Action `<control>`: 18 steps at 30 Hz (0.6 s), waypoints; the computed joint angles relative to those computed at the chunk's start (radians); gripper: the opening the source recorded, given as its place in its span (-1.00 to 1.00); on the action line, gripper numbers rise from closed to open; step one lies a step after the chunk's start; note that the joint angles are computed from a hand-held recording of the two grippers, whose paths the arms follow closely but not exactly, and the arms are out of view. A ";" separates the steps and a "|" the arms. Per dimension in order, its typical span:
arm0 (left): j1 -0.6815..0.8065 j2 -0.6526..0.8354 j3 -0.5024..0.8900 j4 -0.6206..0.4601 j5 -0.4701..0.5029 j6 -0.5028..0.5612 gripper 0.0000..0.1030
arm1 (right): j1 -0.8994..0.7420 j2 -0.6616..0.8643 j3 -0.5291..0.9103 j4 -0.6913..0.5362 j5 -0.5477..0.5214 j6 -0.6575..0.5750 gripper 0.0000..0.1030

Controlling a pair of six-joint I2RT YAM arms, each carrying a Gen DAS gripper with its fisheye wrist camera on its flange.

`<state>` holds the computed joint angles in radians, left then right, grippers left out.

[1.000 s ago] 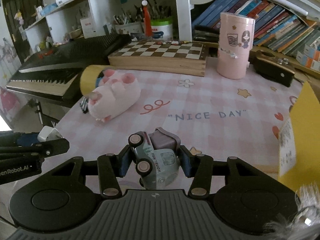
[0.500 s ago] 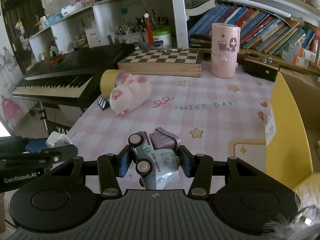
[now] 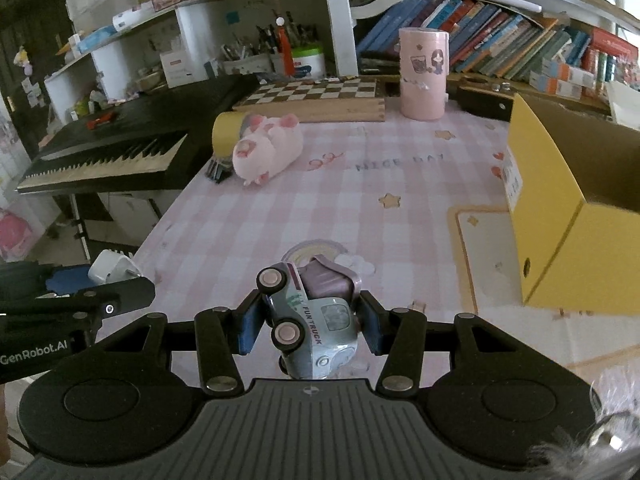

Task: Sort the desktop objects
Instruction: 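Carry the charger in the left tool while the right tool carries the truck to the box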

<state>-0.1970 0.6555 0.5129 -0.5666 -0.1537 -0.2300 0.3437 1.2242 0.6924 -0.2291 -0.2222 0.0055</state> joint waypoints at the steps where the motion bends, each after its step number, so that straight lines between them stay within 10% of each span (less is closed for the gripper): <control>1: -0.006 -0.026 -0.003 -0.023 0.001 0.001 -0.20 | 0.012 -0.030 -0.020 -0.005 0.012 0.011 -0.09; 18: -0.233 -0.352 -0.023 -0.344 -0.081 -0.059 -0.20 | 0.208 -0.485 -0.226 -0.223 0.238 0.228 -0.09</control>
<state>-0.4299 0.3033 0.4902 -0.9102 -0.2348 -0.2892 0.5518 0.7390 0.4665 -0.4517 0.0154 0.2335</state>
